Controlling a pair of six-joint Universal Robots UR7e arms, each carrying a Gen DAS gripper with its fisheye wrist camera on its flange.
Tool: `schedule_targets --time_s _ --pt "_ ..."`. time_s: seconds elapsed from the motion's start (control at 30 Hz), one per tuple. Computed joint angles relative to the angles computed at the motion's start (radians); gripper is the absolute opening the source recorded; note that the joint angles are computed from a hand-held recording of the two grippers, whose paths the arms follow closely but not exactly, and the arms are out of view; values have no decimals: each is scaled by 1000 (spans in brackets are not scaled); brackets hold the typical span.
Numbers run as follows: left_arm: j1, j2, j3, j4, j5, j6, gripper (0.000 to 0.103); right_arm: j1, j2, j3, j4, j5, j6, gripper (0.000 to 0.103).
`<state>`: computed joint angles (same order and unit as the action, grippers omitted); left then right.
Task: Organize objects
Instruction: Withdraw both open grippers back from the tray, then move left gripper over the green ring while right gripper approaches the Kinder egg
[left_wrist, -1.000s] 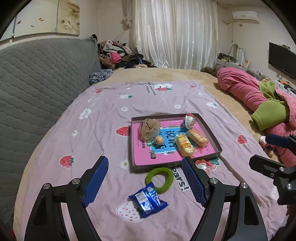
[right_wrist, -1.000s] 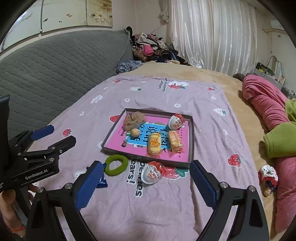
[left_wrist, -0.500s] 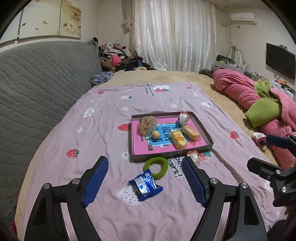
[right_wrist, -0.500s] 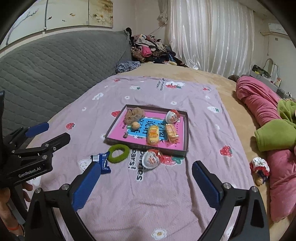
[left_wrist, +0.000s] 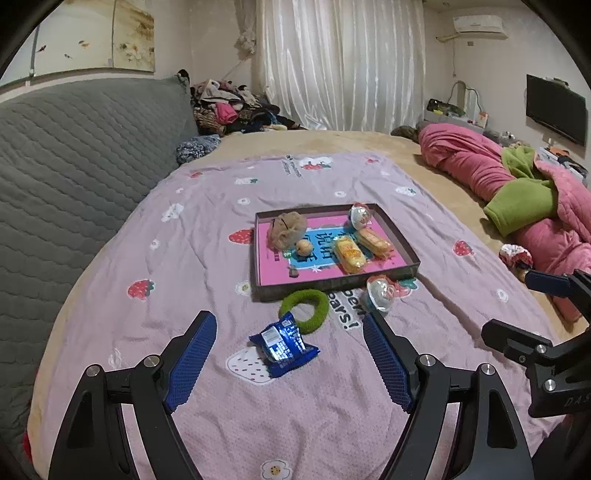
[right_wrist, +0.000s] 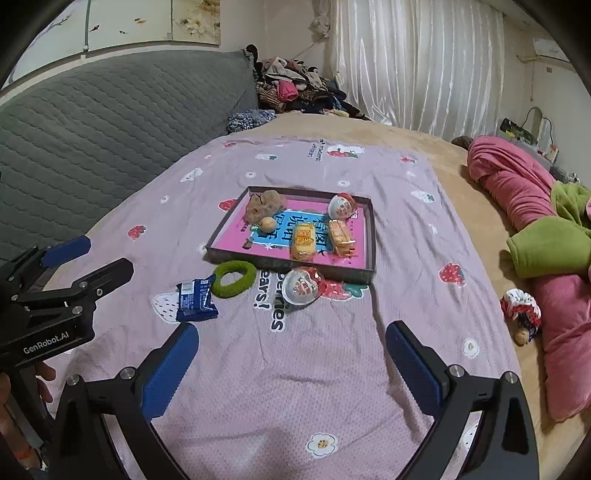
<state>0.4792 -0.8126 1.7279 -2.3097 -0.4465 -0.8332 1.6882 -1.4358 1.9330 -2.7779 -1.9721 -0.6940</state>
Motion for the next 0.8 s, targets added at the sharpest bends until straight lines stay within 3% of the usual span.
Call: schedule_targets --time_s 0.8 --pt "51 35 15 -15 -44 13 83 -50 14 34 -15 28 -7 102"
